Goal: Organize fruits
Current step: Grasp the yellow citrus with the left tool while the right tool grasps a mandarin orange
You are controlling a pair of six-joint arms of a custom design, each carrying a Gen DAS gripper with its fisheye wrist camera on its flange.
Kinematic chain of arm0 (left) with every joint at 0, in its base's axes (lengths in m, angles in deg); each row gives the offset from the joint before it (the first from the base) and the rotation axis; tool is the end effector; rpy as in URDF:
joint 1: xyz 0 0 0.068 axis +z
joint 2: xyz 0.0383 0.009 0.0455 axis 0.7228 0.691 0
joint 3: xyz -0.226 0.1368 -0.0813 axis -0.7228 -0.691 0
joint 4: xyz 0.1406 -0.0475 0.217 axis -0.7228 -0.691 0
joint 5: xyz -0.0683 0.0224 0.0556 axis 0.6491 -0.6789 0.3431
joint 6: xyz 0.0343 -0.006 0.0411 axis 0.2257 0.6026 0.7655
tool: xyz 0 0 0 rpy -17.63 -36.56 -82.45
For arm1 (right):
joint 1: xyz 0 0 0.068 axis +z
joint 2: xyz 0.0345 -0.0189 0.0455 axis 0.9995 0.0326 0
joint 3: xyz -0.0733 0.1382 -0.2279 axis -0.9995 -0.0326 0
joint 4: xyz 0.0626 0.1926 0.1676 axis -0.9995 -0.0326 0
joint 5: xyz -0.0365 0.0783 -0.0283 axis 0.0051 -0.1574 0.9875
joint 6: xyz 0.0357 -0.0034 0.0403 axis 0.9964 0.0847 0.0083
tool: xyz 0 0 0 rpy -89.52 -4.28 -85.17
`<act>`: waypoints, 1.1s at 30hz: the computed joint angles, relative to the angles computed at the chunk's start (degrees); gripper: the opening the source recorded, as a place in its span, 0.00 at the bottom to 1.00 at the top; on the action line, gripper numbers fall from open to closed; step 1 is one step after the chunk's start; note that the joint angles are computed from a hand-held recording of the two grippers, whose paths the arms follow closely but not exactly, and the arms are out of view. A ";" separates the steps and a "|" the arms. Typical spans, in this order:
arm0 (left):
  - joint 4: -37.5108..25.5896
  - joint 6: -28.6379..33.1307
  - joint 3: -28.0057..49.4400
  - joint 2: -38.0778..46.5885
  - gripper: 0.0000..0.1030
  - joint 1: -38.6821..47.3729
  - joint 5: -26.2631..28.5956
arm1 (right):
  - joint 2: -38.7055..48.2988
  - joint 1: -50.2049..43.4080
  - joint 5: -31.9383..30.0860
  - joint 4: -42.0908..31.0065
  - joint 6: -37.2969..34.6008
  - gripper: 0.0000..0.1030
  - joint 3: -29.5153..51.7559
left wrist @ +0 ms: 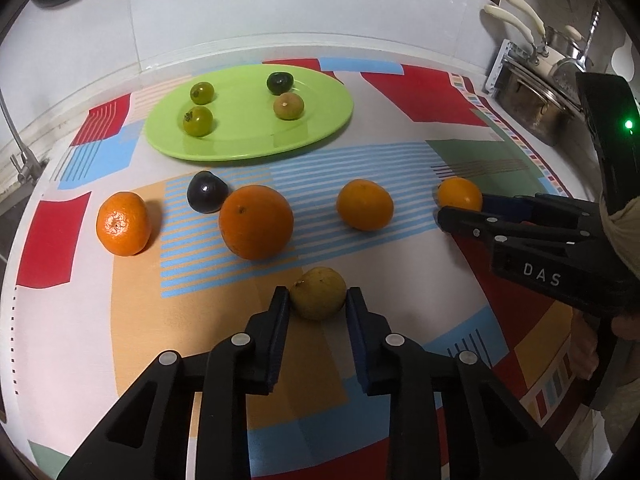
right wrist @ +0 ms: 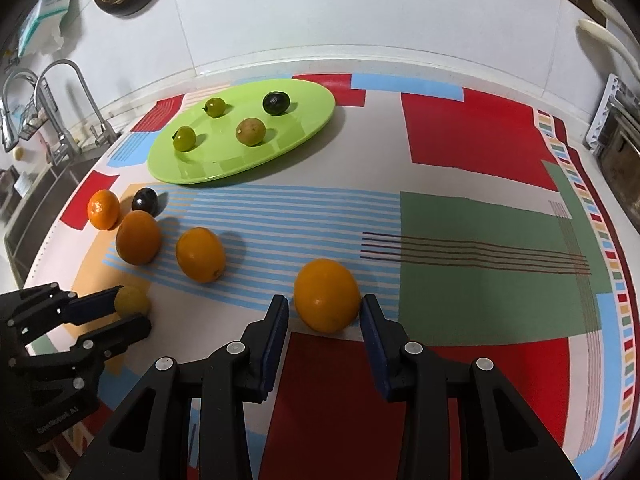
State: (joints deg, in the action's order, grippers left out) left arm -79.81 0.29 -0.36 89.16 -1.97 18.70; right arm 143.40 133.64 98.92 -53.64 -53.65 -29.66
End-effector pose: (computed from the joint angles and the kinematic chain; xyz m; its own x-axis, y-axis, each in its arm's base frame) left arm 0.1463 -0.1486 0.1448 -0.8234 0.0921 -0.5600 0.1731 0.9805 -0.0933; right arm 0.1927 0.1857 0.1469 -0.7741 -0.2421 -0.5849 -0.3406 0.9381 0.0625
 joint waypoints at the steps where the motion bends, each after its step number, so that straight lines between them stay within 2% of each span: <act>1: 0.05 0.05 0.00 -0.01 0.28 0.09 0.12 | 0.09 0.18 0.34 0.05 -0.15 0.37 0.06; 4: -0.06 0.01 0.10 -0.18 0.28 0.07 -0.31 | -0.29 0.62 0.82 -0.62 -0.17 0.33 0.27; 20: -7.27 0.98 1.76 -9.67 0.28 -1.99 -2.87 | -7.94 6.02 2.94 -5.19 4.28 0.33 0.07; 33: -13.97 3.56 3.77 -18.32 0.28 -2.86 -5.11 | -12.28 12.73 9.68 -10.35 9.88 0.33 3.14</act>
State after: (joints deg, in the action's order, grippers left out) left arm -93.79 3.84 3.41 70.84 -4.83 13.59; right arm 131.13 146.37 108.60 -63.99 -43.78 -26.52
